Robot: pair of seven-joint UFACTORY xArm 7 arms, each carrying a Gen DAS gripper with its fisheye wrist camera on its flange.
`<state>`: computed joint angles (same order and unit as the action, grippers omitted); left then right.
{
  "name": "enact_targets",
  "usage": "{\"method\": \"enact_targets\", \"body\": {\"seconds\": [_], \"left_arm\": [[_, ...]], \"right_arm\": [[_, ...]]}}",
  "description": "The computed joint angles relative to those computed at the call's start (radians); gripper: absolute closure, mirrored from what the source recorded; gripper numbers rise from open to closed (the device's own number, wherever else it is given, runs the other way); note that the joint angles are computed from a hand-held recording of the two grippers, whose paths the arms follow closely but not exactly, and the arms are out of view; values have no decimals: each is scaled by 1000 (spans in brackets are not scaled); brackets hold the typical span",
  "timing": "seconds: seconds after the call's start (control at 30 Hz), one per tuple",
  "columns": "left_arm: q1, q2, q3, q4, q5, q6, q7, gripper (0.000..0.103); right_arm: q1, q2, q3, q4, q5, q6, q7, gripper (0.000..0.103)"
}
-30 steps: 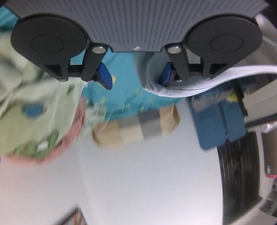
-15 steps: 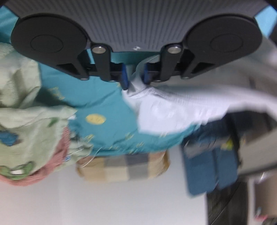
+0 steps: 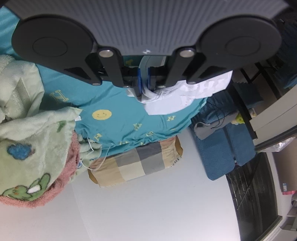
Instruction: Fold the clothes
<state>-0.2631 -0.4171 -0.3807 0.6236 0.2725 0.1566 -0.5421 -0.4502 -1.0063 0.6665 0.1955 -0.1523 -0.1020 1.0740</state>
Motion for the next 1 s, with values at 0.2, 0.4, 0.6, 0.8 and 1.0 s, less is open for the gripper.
{"method": "enact_targets", "body": {"seconds": [0.2, 0.4, 0.6, 0.8, 1.0], "left_arm": [[121, 62, -152, 57, 241, 177, -156, 60], [167, 28, -108, 50, 317, 144, -412, 84], [296, -60, -171, 42, 401, -17, -595, 90], [383, -227, -166, 96, 347, -160, -603, 92], [263, -255, -18, 342, 233, -45, -437, 93]], "right_arm": [[-27, -27, 33, 4, -12, 17, 2, 94], [-50, 71, 65, 50, -94, 157, -24, 92], [-49, 45, 71, 57, -144, 177, 62, 95], [11, -162, -73, 160, -178, 300, 44, 97], [54, -205, -215, 430, -198, 431, -94, 97]]}}
